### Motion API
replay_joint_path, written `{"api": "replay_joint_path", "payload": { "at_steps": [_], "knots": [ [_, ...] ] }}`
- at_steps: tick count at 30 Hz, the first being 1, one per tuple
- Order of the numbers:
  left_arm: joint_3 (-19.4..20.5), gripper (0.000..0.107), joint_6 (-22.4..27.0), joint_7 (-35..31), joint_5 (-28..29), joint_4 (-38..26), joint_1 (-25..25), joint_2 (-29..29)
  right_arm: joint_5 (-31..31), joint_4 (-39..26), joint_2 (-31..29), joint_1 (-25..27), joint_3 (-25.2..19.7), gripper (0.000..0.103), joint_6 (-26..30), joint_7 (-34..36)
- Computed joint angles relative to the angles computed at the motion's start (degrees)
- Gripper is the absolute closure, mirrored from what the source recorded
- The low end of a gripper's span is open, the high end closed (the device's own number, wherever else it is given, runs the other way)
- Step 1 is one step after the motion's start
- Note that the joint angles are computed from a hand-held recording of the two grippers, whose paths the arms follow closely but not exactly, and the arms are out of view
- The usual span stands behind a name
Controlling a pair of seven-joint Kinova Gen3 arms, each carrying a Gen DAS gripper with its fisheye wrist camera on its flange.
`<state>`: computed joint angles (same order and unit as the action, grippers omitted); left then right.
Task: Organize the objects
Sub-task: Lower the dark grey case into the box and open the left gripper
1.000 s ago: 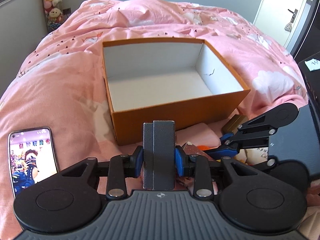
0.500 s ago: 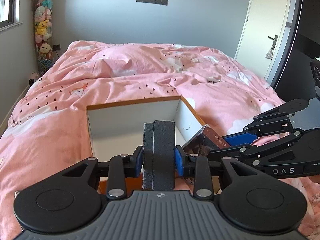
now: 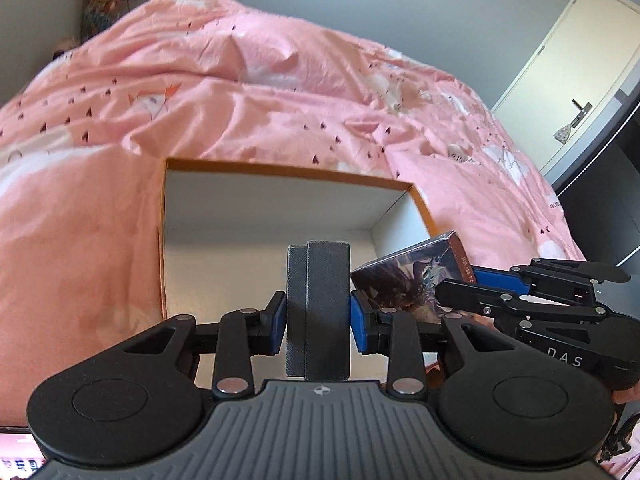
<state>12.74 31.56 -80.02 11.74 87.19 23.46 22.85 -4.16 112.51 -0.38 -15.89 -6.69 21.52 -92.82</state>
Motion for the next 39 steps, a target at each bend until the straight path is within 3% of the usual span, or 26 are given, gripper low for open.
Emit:
{"api": "replay_joint_path", "payload": {
  "at_steps": [14,20,24,32,33,39],
  "knots": [
    [-2.09,0.071,17.34,6.74,-0.72,-12.17,1.73,11.08,-16.66,-2.63,10.07,7.32,-2.49,0.079,1.13,16.22],
    [-3.37,0.068,21.41,8.70,-3.46,-14.96,3.58,12.22,-21.64,-2.88,11.28,10.04,-4.18,0.079,1.70,21.67],
    [-4.07,0.063,22.44,8.74,-6.48,-14.84,5.14,11.45,-24.02,-3.05,11.66,10.83,-4.59,0.079,2.44,24.14],
    [-5.46,0.055,22.77,8.48,-14.60,-13.85,9.17,8.08,-22.92,-3.51,12.57,9.35,-3.60,0.079,3.27,22.61],
    [-5.94,0.050,22.65,8.95,-15.78,-13.36,9.83,7.50,-22.78,-3.72,12.75,9.26,-3.56,0.079,3.48,22.39],
    [-7.92,0.050,23.67,11.76,-24.23,-13.62,14.00,7.31,-21.68,-4.34,13.59,8.54,-3.61,0.079,4.14,20.39]
  ]
}}
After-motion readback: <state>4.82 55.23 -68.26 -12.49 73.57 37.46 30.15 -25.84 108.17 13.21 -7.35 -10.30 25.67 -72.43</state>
